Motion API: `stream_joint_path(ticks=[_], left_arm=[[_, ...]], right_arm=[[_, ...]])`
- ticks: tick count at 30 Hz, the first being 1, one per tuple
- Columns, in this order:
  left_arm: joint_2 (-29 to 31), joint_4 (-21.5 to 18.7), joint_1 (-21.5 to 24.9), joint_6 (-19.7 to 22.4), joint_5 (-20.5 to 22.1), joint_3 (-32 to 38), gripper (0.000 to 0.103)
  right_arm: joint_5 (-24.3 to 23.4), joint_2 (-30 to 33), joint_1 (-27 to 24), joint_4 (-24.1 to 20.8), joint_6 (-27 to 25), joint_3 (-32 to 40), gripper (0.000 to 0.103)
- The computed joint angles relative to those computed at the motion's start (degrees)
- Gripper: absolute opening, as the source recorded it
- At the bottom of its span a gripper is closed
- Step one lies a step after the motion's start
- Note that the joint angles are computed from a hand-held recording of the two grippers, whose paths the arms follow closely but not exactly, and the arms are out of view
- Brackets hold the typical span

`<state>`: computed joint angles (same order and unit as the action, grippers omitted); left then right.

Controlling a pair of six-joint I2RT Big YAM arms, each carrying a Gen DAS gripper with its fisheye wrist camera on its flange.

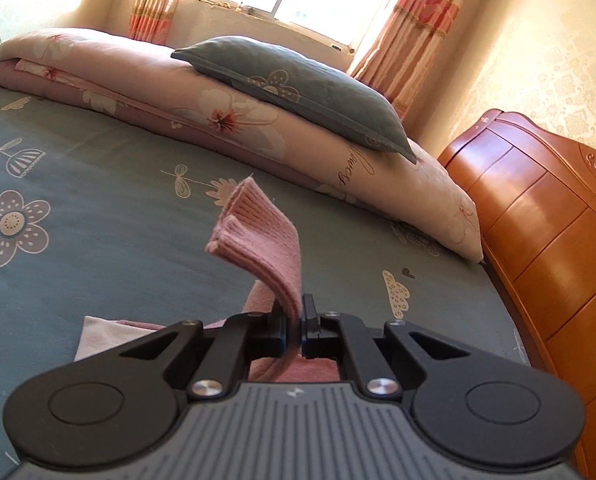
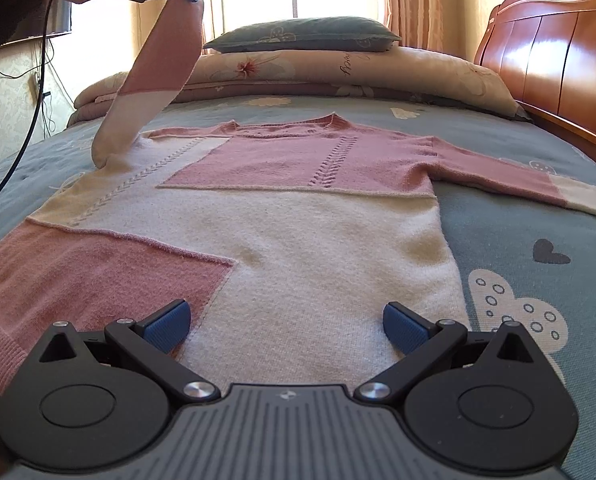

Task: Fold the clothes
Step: 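Lift the pink cuff with the left gripper and carry it across the body, then lower the sleeve onto the sweater body and open the left gripper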

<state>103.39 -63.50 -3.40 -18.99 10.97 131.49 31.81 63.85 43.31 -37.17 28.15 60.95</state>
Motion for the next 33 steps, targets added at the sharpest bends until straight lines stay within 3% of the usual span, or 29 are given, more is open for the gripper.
stream_joint_path(ticks=[16, 33], left_arm=[[3.7, -3.1, -7.9, 3.8, -2.6, -2.0, 0.004], [5.1, -1.0, -13.5, 7.4, -7.1, -8.0, 0.004]], right_arm=[[0.1, -0.1, 0.2, 0.1, -0.4, -0.1, 0.103], [0.6, 0.0, 0.6, -0.1, -0.5, -0.1, 0.103]])
